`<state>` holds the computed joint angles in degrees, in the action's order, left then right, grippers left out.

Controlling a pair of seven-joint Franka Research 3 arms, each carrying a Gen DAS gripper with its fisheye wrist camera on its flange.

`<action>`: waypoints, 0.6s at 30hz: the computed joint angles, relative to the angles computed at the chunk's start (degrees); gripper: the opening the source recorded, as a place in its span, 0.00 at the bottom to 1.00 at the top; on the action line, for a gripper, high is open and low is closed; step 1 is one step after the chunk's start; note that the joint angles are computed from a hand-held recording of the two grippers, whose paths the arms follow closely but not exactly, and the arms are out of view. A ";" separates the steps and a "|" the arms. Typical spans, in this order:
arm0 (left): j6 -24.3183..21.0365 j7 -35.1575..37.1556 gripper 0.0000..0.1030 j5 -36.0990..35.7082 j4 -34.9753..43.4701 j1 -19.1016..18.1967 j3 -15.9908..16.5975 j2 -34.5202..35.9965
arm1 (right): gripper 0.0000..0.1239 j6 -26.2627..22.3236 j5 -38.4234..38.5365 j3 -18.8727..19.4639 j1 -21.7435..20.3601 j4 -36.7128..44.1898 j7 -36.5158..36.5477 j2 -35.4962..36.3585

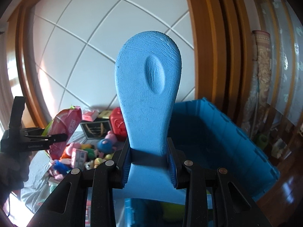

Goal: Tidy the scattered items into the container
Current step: 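Lift the blue hanger and the green-pink packet and carry both over the blue crate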

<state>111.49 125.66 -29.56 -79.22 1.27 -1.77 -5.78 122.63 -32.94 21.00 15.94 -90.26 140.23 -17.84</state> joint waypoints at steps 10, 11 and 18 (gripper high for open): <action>2.03 -4.68 0.56 4.13 6.05 -4.80 -5.47 5.02 | 0.26 5.43 5.36 -4.02 -3.99 -8.84 -3.44 -5.85; 2.10 -5.15 0.56 4.58 6.73 -5.16 -5.93 5.64 | 0.26 6.13 5.89 -4.36 -4.52 -9.79 -3.85 -6.33; 1.31 -9.16 0.56 8.98 14.07 -7.79 -9.20 11.69 | 0.26 9.07 9.69 -5.85 -7.92 -14.30 -6.88 -9.04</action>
<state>112.80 116.50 -20.58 -65.15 -6.51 -10.96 5.91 131.70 -23.24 15.15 8.01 -104.56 133.35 -26.88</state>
